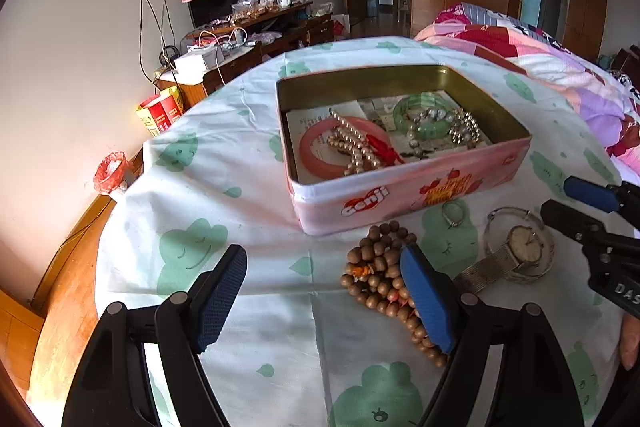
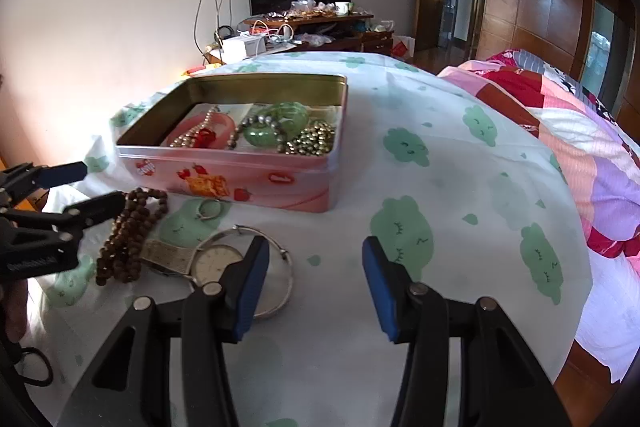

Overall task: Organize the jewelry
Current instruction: 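Grasp the brown wooden bead strand with the left tool while the right tool grasps the silver watch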

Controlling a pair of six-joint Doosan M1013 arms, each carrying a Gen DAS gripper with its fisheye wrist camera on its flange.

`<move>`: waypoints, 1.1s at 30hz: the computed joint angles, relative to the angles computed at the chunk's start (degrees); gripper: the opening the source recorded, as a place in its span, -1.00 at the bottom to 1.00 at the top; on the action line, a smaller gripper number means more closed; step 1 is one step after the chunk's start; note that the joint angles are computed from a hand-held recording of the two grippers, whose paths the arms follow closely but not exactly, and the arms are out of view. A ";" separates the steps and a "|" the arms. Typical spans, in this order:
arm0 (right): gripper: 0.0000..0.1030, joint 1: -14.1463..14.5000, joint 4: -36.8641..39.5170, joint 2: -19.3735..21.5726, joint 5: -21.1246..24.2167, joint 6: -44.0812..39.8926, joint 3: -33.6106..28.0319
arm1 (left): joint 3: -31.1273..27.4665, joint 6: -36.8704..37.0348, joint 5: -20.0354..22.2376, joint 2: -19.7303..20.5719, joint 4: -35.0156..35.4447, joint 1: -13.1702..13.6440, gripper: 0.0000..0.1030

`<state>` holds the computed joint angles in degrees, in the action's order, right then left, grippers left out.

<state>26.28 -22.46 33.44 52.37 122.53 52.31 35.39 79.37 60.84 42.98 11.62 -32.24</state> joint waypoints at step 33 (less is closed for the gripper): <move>0.23 0.07 15.21 3.98 4.68 -16.70 -7.01 | 1.50 5.47 -0.21 -1.29 -12.13 3.22 -0.53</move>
